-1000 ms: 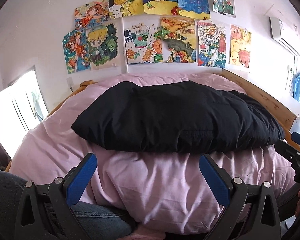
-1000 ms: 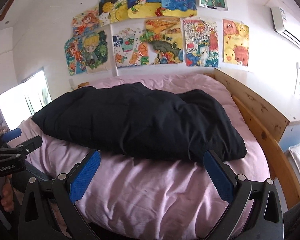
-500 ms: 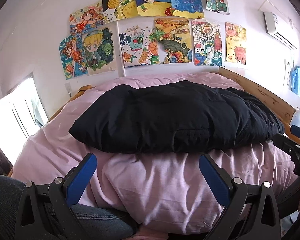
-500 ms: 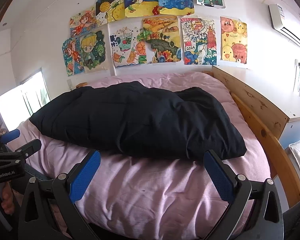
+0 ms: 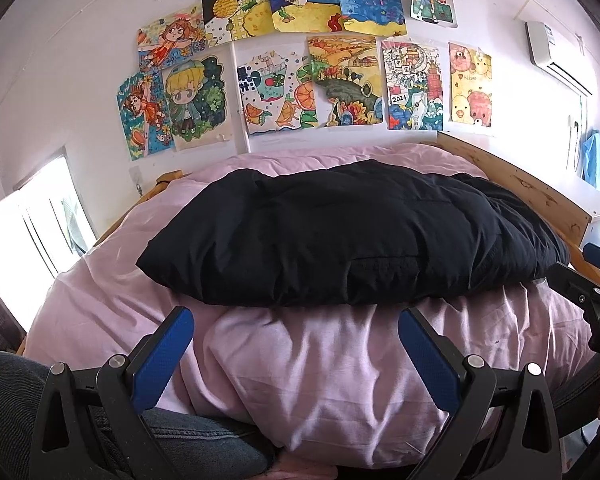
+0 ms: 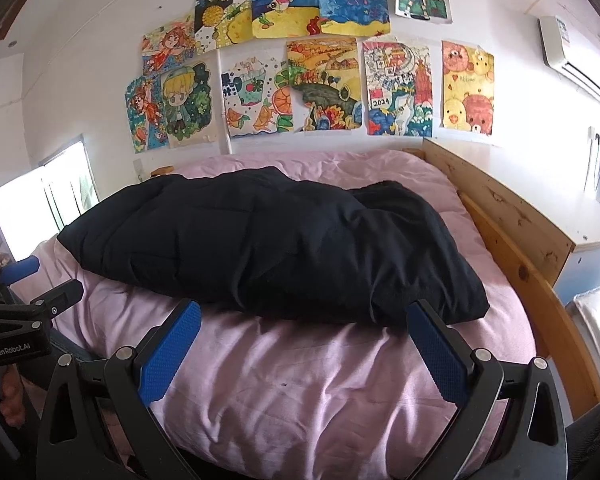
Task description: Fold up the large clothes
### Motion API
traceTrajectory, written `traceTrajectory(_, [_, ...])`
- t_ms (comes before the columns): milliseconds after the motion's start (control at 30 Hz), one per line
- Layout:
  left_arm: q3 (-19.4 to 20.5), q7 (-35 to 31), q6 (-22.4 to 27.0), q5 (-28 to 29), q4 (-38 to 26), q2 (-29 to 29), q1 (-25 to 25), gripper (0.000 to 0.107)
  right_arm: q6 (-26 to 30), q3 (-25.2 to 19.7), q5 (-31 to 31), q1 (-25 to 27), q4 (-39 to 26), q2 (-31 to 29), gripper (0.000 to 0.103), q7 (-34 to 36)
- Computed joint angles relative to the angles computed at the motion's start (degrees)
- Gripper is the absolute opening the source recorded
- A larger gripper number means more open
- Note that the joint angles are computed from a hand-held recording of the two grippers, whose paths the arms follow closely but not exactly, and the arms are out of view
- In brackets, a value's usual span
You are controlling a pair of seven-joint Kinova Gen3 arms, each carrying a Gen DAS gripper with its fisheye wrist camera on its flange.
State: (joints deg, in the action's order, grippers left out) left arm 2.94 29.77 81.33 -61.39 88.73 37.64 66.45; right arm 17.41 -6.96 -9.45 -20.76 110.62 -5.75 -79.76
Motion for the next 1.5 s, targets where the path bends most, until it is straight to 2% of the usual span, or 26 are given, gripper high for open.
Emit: traceTrajectory(1500, [0.16,0.08,0.24,0.39,-0.01,-0.24,-0.22,0.103,0.41,-0.11,-0.5,0.24,-0.32,0.12,0.102,-0.09])
